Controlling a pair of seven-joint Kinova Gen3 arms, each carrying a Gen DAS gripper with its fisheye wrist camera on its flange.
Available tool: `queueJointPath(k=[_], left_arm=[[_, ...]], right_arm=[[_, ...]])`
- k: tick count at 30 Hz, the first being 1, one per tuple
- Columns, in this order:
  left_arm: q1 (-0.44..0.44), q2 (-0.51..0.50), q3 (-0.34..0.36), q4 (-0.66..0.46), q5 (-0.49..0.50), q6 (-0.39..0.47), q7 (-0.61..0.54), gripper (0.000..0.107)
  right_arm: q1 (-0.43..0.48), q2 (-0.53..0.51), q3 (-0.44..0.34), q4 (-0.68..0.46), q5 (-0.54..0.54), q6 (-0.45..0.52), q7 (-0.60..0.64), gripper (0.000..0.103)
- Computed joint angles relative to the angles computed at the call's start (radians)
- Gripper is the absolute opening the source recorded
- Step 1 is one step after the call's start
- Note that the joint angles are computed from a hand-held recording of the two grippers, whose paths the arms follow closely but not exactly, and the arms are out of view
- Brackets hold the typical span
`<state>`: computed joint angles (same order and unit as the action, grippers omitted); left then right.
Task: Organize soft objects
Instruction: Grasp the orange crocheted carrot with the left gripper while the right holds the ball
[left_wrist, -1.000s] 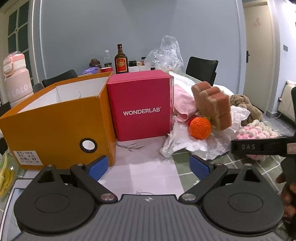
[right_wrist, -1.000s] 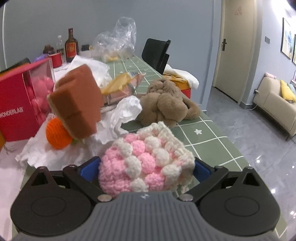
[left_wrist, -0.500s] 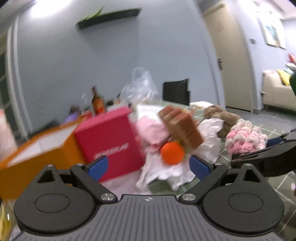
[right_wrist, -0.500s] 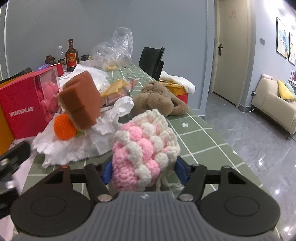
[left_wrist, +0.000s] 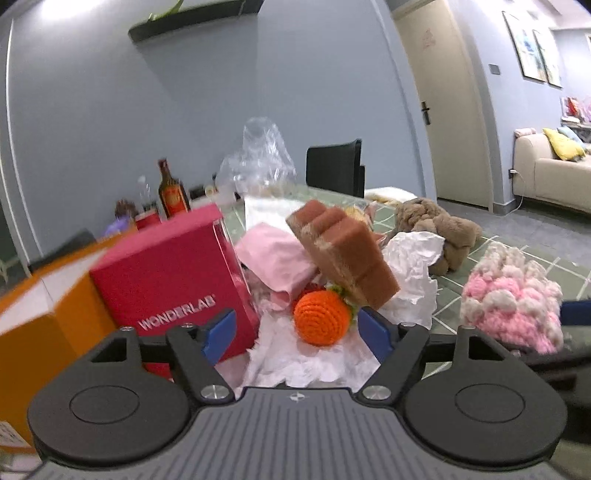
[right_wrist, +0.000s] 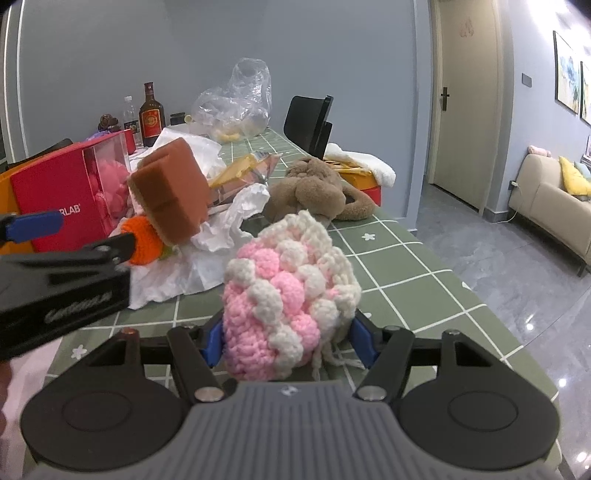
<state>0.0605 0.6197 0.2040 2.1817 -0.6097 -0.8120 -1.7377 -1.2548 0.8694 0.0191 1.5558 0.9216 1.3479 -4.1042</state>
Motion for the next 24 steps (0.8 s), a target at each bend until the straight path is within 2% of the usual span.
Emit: queueJointPath(k=[6, 8, 10, 12, 14, 16, 19, 24], left_arm=[[0.041, -0.005, -0.008, -0.011, 0.032, 0.046, -0.037, 0.077], [0.044, -0.001, -0.005, -0.015, 0.031, 0.044, -0.052, 0.077], [0.047, 0.003, 0.002, -0.023, 0.048, 0.052, -0.057, 0.068], [0.080, -0.001, -0.019, -0.032, 0.090, 0.071, -0.065, 0.046], [0.047, 0.002, 0.013, -0.037, 0.067, 0.087, -0.052, 0.037], [0.031, 0.005, 0.018, -0.030, 0.048, 0.062, -0.036, 0.020], [0.023, 0.007, 0.016, -0.021, 0.056, 0.036, -0.021, 0.007], [-0.030, 0.007, 0.038, -0.034, -0.023, 0.049, 0.074, 0.002]], right_arm=[[-0.010, -0.005, 0.004, 0.022, 0.011, -0.010, -0.051, 0.066], [-0.016, -0.010, 0.004, 0.038, 0.019, -0.018, -0.085, 0.066], [-0.018, -0.012, 0.002, 0.048, 0.027, -0.022, -0.106, 0.067], [-0.017, -0.012, -0.003, 0.048, 0.030, -0.018, -0.110, 0.067], [-0.015, -0.012, -0.007, 0.047, 0.030, -0.015, -0.108, 0.067], [-0.015, -0.011, -0.009, 0.047, 0.030, -0.012, -0.109, 0.067], [-0.014, -0.012, -0.011, 0.047, 0.031, -0.010, -0.111, 0.067], [-0.008, -0.009, -0.014, 0.034, 0.025, -0.002, -0.088, 0.067]])
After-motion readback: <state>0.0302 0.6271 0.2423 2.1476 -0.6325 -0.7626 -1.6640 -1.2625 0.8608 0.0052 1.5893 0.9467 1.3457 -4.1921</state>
